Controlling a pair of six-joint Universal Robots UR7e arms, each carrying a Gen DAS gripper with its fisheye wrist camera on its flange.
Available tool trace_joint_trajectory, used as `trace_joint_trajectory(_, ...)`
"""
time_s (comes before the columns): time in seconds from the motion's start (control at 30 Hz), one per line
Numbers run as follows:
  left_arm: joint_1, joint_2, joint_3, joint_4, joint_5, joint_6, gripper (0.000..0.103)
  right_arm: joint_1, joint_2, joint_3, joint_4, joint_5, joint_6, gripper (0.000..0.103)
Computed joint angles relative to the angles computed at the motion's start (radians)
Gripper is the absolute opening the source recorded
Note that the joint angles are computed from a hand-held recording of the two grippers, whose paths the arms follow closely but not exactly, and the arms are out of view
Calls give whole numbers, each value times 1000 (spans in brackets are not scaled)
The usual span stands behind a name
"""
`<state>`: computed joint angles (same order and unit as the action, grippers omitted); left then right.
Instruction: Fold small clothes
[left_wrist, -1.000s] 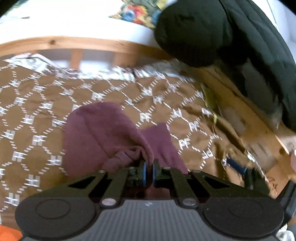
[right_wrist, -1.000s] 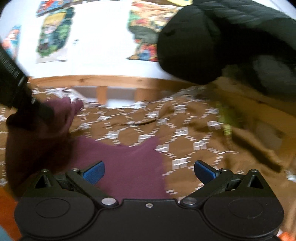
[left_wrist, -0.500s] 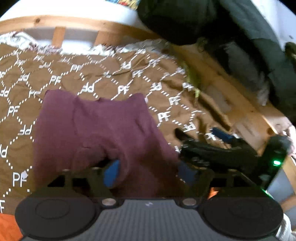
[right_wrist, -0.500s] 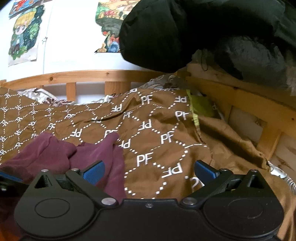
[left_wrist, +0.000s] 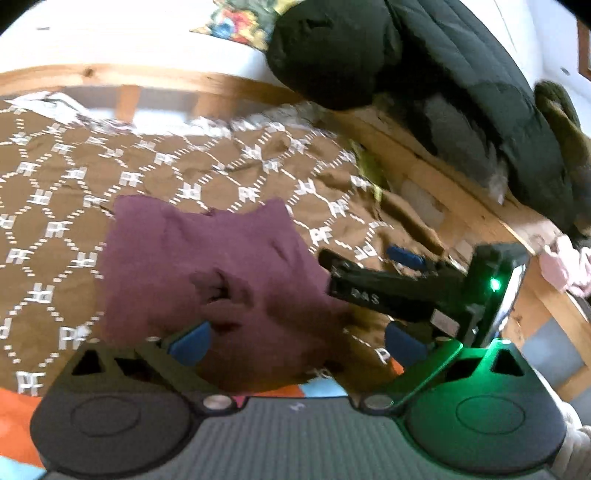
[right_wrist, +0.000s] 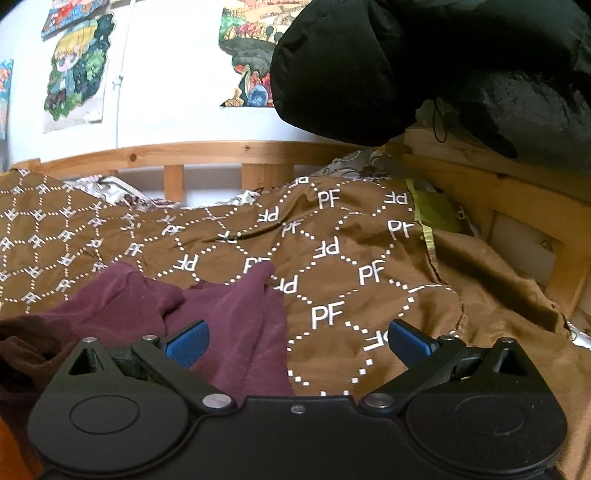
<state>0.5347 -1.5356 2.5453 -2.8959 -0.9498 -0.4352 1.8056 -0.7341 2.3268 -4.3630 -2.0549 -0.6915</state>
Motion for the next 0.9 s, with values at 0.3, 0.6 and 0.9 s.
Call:
trace_joint_trajectory(0.3,-65,-34,17,167,269,-66,103,-47,-54,61,143,261,47,102)
trace_joint_trajectory(0.6,-20,66,-15,263,273,100,102,-105,-219,-28,787,510,328,102)
trace_joint_trajectory(0.9,-48,146,5,142,372,222,98,-191,-207,-80,893,613,614,90)
